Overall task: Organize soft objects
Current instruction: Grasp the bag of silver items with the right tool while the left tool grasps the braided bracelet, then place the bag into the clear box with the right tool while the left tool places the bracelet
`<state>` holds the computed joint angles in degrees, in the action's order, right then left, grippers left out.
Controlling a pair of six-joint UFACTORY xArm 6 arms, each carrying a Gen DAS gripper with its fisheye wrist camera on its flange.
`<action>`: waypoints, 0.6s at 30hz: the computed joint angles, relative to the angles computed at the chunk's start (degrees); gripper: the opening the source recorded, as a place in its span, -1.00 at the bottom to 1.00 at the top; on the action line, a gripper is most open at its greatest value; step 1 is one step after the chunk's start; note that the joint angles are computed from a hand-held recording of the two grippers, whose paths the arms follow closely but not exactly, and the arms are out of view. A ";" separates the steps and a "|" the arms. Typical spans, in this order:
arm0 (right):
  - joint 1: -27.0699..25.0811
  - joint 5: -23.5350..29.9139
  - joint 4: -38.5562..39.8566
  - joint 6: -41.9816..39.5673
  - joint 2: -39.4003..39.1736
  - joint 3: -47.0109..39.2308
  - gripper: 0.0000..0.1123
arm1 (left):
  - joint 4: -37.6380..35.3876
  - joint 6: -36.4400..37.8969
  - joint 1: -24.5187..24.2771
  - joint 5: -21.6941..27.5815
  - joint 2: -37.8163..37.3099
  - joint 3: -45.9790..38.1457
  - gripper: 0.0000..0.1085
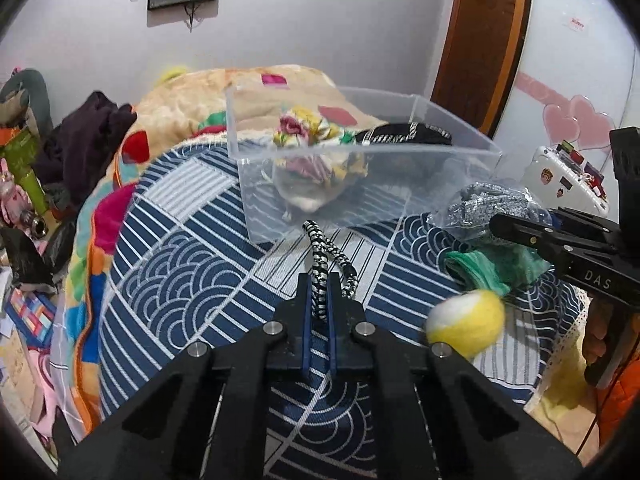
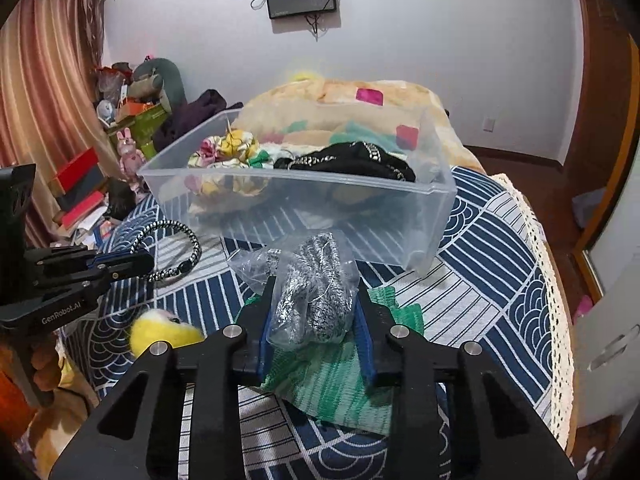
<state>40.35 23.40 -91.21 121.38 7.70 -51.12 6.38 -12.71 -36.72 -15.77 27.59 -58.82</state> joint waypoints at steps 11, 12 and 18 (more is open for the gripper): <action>2.78 5.52 -2.52 1.80 -5.39 2.08 -0.48 | -7.75 8.06 -1.56 -4.48 -4.20 1.94 -0.90; 2.95 6.11 -2.94 2.03 -6.06 2.29 -0.48 | -8.34 8.78 -1.69 -4.67 -4.41 1.84 -0.90; 3.21 8.36 -4.05 2.01 -7.64 1.84 -0.48 | -13.38 13.51 -2.70 -5.57 -4.59 -0.32 -0.90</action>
